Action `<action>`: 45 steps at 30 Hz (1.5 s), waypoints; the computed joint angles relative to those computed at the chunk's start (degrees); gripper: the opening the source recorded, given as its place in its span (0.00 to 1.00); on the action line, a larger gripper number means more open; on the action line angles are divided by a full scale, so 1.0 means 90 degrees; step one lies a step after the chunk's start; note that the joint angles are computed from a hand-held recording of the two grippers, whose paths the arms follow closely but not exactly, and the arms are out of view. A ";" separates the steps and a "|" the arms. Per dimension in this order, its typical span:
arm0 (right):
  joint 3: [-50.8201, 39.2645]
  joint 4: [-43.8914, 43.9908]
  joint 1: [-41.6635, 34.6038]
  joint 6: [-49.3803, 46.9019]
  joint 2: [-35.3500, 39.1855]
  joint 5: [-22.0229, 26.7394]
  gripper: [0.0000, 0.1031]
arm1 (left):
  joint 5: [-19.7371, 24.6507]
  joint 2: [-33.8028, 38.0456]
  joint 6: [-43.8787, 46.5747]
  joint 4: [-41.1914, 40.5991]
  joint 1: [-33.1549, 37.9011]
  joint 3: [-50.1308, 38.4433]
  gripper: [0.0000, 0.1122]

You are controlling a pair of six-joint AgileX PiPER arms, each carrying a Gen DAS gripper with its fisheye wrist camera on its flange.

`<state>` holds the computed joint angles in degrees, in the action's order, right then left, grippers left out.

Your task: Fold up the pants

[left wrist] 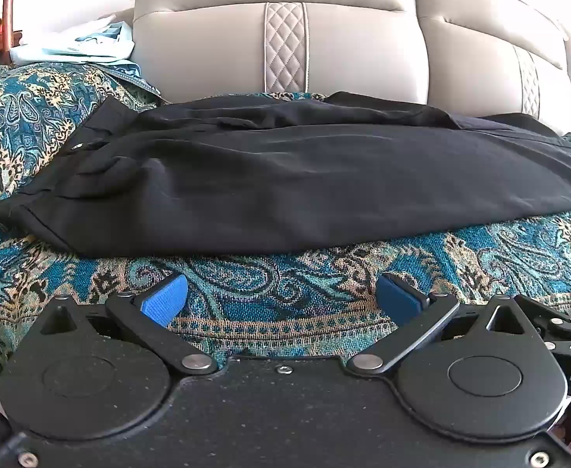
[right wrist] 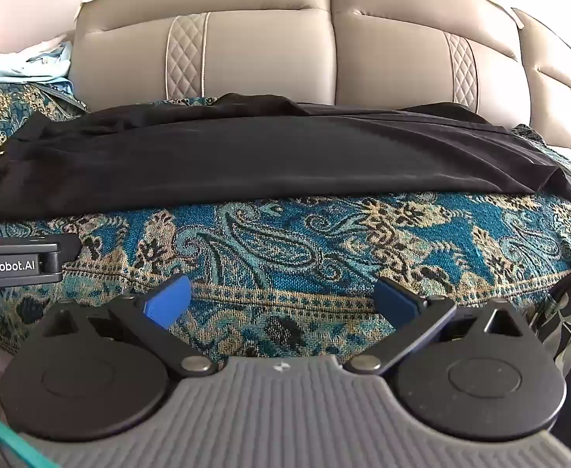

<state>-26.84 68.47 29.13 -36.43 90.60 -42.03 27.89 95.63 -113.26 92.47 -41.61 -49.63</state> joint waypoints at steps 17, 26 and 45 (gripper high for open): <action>-0.0028 0.0110 0.0029 -0.0076 -0.0018 0.0010 1.00 | -0.0023 -0.0005 0.0046 -0.0054 0.0007 -0.0005 0.92; -0.0036 0.0108 0.0013 -0.0086 -0.0015 0.0024 1.00 | -0.0021 -0.0006 0.0058 -0.0052 0.0006 -0.0004 0.92; -0.0032 0.0106 0.0013 -0.0078 -0.0012 0.0021 1.00 | -0.0014 -0.0004 0.0059 -0.0051 0.0003 -0.0005 0.92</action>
<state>-27.13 69.42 29.26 -37.13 90.50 -41.84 27.76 95.60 -112.73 92.01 -41.58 -49.67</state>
